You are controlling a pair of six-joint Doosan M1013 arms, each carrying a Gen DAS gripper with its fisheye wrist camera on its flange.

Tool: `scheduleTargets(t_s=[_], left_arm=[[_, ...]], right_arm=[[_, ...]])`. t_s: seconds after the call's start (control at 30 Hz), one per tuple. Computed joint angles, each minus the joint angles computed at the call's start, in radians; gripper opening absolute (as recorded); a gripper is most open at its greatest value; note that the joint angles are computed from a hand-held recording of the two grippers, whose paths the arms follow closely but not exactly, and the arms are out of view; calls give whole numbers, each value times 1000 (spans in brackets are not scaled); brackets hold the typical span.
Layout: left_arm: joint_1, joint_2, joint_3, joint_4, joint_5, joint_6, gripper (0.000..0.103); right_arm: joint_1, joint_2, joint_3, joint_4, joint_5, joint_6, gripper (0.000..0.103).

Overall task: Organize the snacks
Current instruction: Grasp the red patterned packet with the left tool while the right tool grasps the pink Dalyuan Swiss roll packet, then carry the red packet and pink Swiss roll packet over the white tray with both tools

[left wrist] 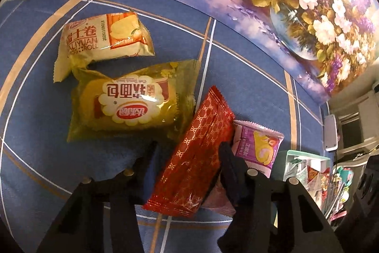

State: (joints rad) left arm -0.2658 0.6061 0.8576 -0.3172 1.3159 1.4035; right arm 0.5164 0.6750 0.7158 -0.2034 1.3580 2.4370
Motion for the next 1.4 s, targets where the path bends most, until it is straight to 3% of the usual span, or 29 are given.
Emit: scheduleTargets(t_s=[0.27, 0.57, 1.1, 1.4], left_arm=[[-5, 6, -25, -22, 22, 7, 31], [6, -14, 4, -93, -13, 31, 12], [12, -90, 31, -85, -91, 40, 10], [3, -149, 74, -111, -139, 71, 10]], right_arm=[[-2, -11, 25, 5, -12, 16, 46], [-4, -31, 47, 0, -17, 53, 41], [15, -119, 116, -56, -74, 167, 40], [39, -164, 148, -127, -46, 198, 40]])
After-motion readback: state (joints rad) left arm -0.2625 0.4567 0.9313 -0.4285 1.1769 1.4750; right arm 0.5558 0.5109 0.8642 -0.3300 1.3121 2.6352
